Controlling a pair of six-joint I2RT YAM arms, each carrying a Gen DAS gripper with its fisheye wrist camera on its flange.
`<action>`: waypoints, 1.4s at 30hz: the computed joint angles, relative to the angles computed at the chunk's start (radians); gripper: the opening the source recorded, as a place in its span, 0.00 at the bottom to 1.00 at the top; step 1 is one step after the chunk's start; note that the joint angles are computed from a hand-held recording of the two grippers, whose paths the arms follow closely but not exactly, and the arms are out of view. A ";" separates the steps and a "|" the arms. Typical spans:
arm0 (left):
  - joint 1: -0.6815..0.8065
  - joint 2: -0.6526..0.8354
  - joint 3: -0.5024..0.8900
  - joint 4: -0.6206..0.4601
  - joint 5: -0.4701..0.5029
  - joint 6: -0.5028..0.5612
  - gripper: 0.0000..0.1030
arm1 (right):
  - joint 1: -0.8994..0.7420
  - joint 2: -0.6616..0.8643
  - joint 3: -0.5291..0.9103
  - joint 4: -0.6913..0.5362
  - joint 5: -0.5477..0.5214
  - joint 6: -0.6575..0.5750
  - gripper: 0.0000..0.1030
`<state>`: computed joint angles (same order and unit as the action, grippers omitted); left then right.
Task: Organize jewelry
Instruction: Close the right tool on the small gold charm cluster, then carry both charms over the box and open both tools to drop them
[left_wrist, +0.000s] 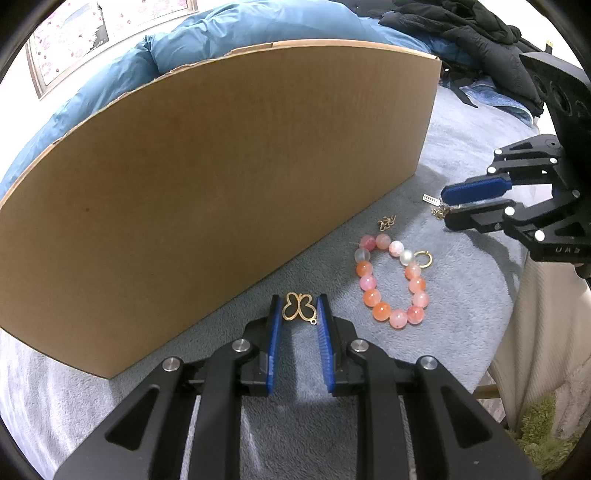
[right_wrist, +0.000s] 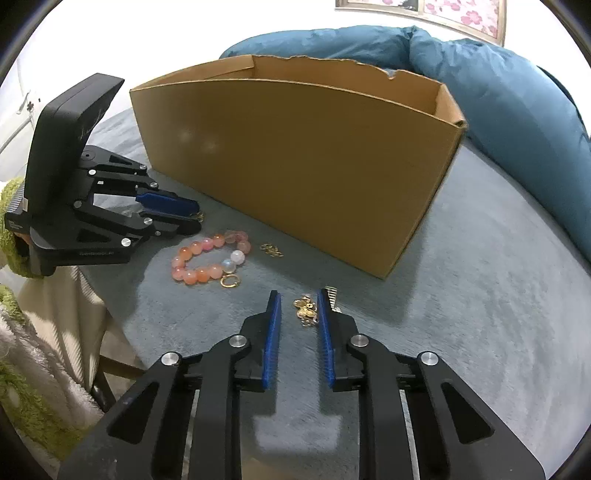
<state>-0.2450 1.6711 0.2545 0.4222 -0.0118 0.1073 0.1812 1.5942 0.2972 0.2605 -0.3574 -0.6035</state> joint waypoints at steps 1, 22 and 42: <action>0.003 0.001 -0.001 0.002 0.003 0.004 0.17 | 0.010 0.007 -0.002 0.011 0.010 0.002 0.15; 0.005 0.006 -0.003 0.012 0.005 0.010 0.17 | 0.082 0.126 0.046 0.065 0.100 0.035 0.08; -0.010 -0.074 -0.048 0.010 -0.015 0.000 0.17 | 0.007 -0.258 -0.059 -0.102 0.005 0.042 0.08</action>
<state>-0.2554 1.5971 0.2061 0.4322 -0.0271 0.1068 0.1881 1.3359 0.2381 0.1589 -0.3528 -0.5620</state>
